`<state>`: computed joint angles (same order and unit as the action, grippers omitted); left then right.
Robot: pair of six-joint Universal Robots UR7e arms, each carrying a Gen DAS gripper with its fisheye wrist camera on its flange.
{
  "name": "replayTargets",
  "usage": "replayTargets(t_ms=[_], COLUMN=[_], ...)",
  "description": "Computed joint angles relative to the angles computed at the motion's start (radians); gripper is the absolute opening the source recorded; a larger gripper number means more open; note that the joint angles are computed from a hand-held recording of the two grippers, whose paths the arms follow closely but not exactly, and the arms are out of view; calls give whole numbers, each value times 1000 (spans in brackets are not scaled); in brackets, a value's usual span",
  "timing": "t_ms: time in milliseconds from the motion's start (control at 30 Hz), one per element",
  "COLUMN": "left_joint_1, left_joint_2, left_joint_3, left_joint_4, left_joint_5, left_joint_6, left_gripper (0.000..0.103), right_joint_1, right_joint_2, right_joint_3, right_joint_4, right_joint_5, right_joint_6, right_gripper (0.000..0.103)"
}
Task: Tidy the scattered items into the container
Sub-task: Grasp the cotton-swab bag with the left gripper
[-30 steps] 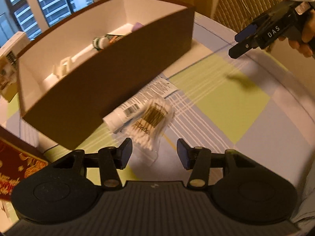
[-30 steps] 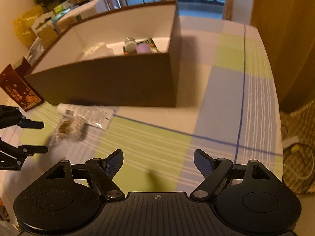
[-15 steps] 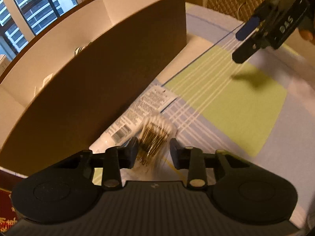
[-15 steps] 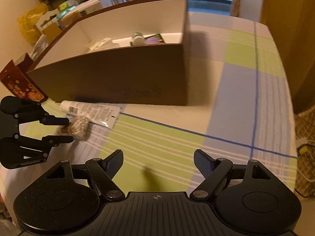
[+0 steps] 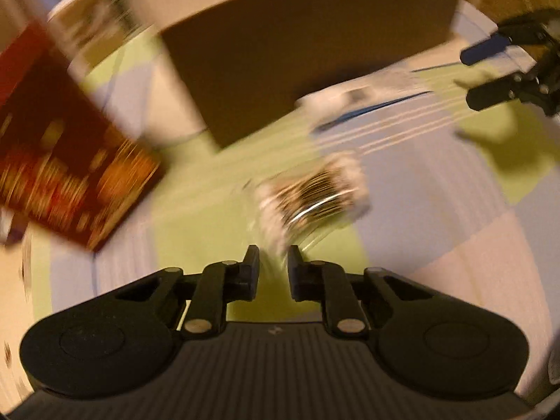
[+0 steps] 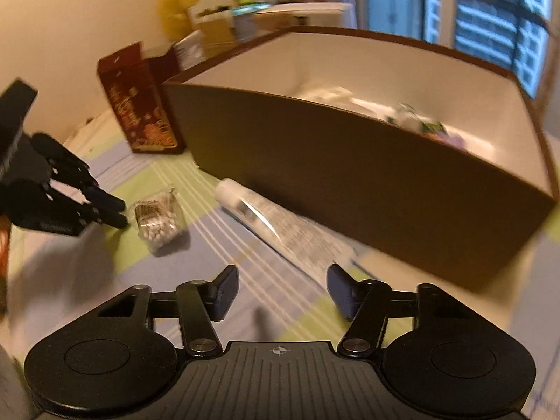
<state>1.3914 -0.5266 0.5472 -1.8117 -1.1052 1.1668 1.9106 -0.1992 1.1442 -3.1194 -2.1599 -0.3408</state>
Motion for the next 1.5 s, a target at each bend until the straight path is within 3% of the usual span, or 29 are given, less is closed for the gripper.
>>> replayTargets(t_ms=[133,400,433,467,500,667,767,833,933,967,1000,1033,1067,1133,1233,1300,1333,1400,1500], left_joint_1=[13,20,21,21,22,20,16,14,9,8,7,6,4,1,-5,-7,-8,-6,-5], left_joint_2=[35,57,64,69,70,76,77,77,56,53,52,52,50,39,37,30,19,-6,4], left_joint_3=[-94,-156,-173,-185,-188,-210,-221,-232,-198,-193,-190,-187,-179,-147,-111,-71,-32,36,16], left_joint_4=[44,91,104,114,118,145,164,185,172,170,169,166,160,147,157,142,112,40,18], left_joint_5=[8,5,3,2,0,-16,-45,-70,-105,-119,-137,-153,-167,-191,-190,-167,-145,-129,-105], left_joint_6=[-59,-81,-86,-88,-88,-70,-42,-9,68,97,132,172,212,311,409,449,463,472,365], left_gripper=[13,14,15,15,15,16,16,16,20,24,29,41,46,47,48,46,40,37,28], right_joint_1=[-16,-55,-54,-50,-46,-28,-22,-23,-20,-17,-13,-10,-9,-7,-2,2,4,5,0], right_joint_2=[83,156,159,158,155,107,61,18,-15,-20,-20,-18,-21,-27,-9,8,19,32,59], right_joint_3=[-126,-236,-241,-244,-243,-178,-92,-16,55,68,76,88,103,117,92,62,44,21,-34], right_joint_4=[-19,-21,-11,6,23,102,115,109,85,82,68,32,-1,-3,-21,-30,-37,-48,-48], right_joint_5=[-17,15,6,-9,-18,-63,-91,-68,-59,-64,-77,-81,-71,-66,-69,-68,-64,-58,-47], right_joint_6=[-131,-248,-264,-279,-289,-256,-177,-105,-43,-28,-14,-18,-23,2,-33,-65,-83,-112,-156], right_gripper=[63,63,60,47,42,23,23,22,26,49,81,85,85,85,85,85,85,85,85])
